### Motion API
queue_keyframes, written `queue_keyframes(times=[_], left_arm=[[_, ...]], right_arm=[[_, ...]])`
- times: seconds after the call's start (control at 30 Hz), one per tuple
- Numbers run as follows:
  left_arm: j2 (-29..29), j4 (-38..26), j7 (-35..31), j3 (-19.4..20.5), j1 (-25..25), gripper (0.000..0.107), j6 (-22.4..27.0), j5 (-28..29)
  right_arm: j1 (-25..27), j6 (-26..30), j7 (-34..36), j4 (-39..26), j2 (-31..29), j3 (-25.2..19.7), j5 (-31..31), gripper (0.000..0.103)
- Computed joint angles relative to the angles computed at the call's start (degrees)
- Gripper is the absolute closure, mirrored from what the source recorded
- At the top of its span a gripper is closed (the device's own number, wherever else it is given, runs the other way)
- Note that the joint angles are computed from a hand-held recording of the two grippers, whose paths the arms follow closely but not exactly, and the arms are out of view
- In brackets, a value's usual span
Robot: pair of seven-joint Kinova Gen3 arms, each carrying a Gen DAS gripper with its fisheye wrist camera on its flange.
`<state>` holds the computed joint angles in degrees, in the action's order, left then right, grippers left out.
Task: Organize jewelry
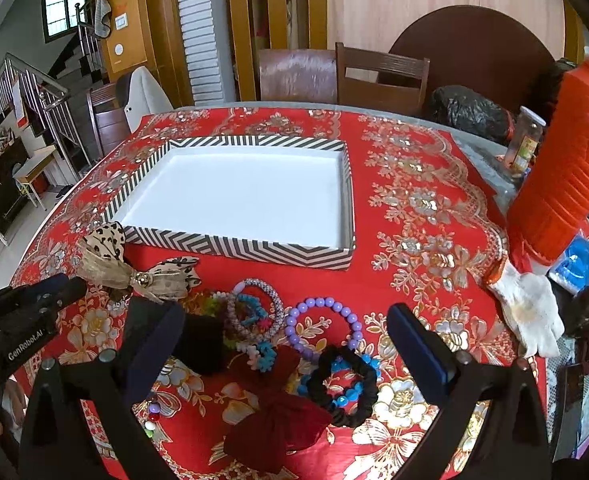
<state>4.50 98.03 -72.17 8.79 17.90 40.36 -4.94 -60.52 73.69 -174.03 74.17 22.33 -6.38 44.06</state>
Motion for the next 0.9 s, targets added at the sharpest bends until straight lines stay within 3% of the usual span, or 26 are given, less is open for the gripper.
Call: queue_keyframes(times=[0.2,0.3,0.37,0.5,0.7,0.8,0.9], left_arm=[[1.4,-1.1,-9.3,-1.2,-5.2,0.08,2.7,11.4],[2.0,-2.0,-12.0,-1.5,-6.9,0.08,3.7,15.4],[2.0,-2.4,-14.6,-1.5,-8.1,0.08,3.9,18.5],[2.8,-4.0,-16.4,-1.8,-9.1,0.08,4.9,20.6],[4.4,-5.0,-18.2,-2.6,-11.8,0.08,6.7,24.4],[5.1,-5.4,-18.1,-2.9,-12.6,0.078,7.9,24.6],[5.2,-5.1,-19.2,-2.9,-13.3,0.078,8.2,25.1]], right_arm=[[2.0,-5.4,-0.5,4.1,-2.2,0.0,-1.4,0.001],[-0.6,-10.4,2.4,5.9,-3.1,6.3,-5.8,0.003],[0.0,-14.2,4.0,7.4,-3.9,7.3,-7.6,0.008],[7.6,-22.6,12.6,8.0,-4.0,0.8,-11.1,0.008],[14.2,-22.9,26.6,-0.4,3.5,-8.9,-9.4,0.008],[16.1,-22.7,33.6,-5.4,7.3,-10.9,-10.8,0.008],[16.2,-22.2,40.1,-9.5,9.9,-9.8,-14.2,0.008]])
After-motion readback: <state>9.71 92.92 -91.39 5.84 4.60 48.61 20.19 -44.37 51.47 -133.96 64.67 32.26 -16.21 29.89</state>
